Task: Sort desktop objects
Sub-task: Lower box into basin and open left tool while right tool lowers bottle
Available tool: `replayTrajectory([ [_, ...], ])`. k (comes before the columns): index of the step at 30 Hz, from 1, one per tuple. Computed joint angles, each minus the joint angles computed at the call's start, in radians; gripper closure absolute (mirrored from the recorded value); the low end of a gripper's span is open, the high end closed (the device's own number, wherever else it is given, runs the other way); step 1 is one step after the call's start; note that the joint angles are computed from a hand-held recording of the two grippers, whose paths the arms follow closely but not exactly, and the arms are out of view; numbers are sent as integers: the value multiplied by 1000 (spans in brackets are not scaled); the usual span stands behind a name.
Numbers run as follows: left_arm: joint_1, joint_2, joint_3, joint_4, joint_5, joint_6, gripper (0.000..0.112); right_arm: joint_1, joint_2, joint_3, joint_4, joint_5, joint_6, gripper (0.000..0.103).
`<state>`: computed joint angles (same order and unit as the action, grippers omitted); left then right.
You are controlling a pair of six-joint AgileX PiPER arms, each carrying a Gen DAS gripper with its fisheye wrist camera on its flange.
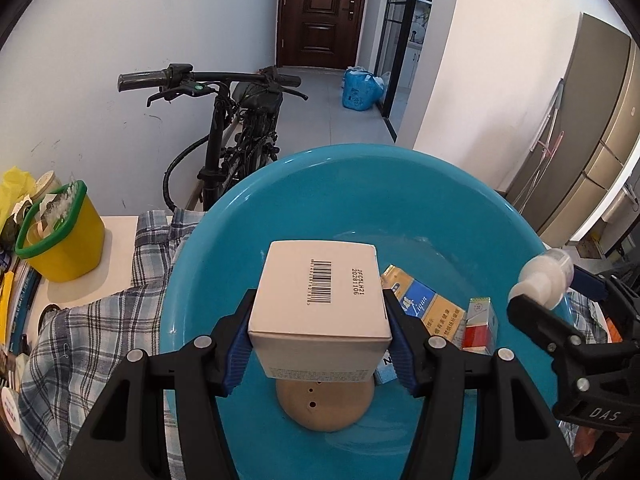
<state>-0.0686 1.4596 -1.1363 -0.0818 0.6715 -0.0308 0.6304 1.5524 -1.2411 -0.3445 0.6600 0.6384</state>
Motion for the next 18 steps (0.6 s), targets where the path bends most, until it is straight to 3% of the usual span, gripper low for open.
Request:
replayTrajectory([
  [18,-31,75,-17,31,22,-15,51,-4,97,-59,98,98,-142,10],
])
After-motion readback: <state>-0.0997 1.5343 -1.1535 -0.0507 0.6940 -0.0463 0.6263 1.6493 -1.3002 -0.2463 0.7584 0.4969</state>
